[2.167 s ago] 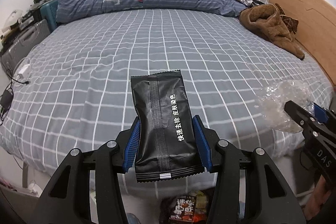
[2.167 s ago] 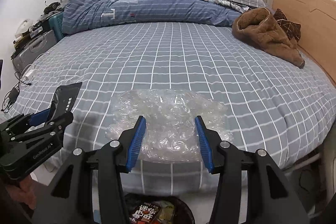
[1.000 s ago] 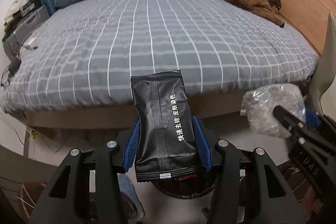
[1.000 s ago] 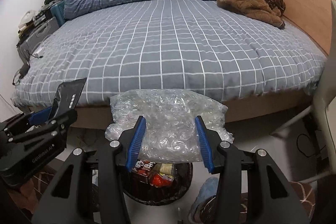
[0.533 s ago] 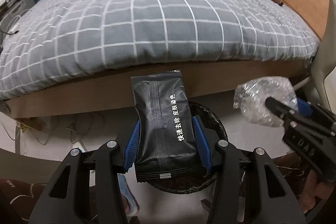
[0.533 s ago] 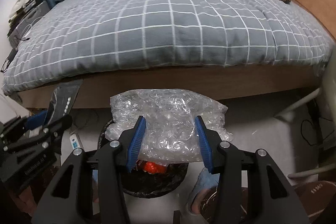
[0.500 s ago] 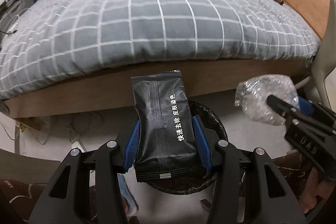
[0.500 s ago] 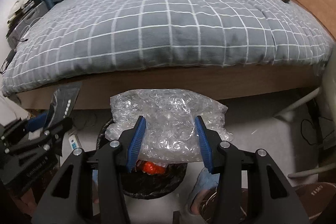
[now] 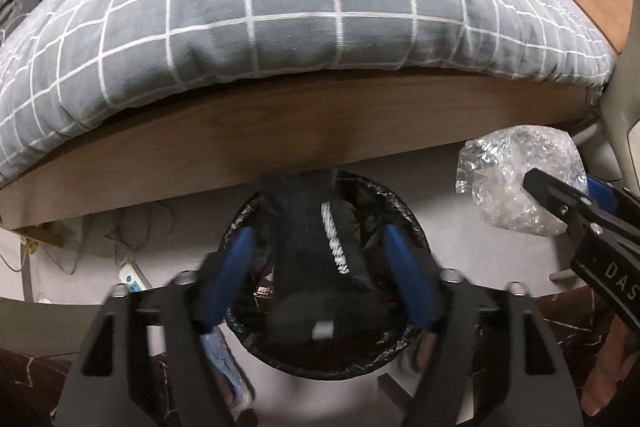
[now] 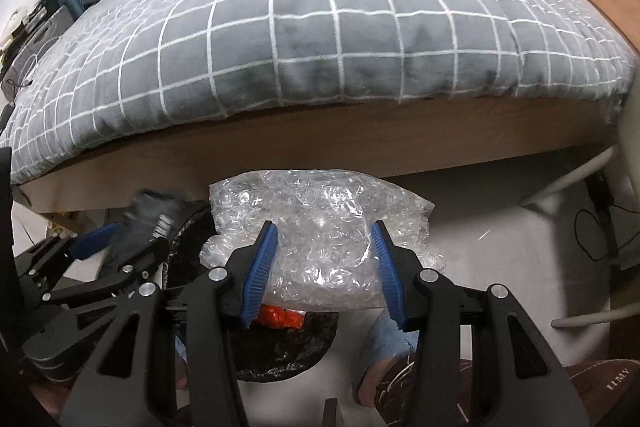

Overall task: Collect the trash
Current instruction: 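Open the left tool to drop the black sachet into the bin, then open the right tool to drop the bubble-wrap bag into the bin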

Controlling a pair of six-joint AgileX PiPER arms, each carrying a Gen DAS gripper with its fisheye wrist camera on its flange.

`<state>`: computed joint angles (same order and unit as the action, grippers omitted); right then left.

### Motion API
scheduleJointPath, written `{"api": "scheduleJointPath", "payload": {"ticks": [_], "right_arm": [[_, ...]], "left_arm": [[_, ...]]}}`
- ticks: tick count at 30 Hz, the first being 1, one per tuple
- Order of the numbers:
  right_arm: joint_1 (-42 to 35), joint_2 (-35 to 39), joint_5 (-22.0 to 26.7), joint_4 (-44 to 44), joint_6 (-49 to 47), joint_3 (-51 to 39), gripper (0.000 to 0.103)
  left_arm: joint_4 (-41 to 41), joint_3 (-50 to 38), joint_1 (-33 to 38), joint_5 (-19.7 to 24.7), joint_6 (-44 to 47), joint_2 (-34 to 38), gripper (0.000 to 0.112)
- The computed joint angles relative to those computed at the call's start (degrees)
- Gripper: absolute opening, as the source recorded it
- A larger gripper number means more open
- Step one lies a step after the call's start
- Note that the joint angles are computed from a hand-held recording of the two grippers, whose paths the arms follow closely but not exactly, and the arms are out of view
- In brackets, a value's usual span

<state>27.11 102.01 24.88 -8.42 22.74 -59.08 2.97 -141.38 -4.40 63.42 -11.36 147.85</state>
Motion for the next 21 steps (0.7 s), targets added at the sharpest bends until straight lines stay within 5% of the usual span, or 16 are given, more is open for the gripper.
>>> {"api": "scheduleJointPath", "payload": {"ticks": [7, 21], "right_arm": [[4.2, 2.6, 0.1, -2.6, 3.4, -1.5, 0.047], [11.9, 9.4, 2.7, -3.3, 5.8, -10.2, 0.048]], "left_arm": [[1.7, 10.1, 2.5, -6.0, -2.1, -4.9, 0.096], [3.8, 24.1, 8.8, -13.0, -3.1, -12.9, 0.097]]}}
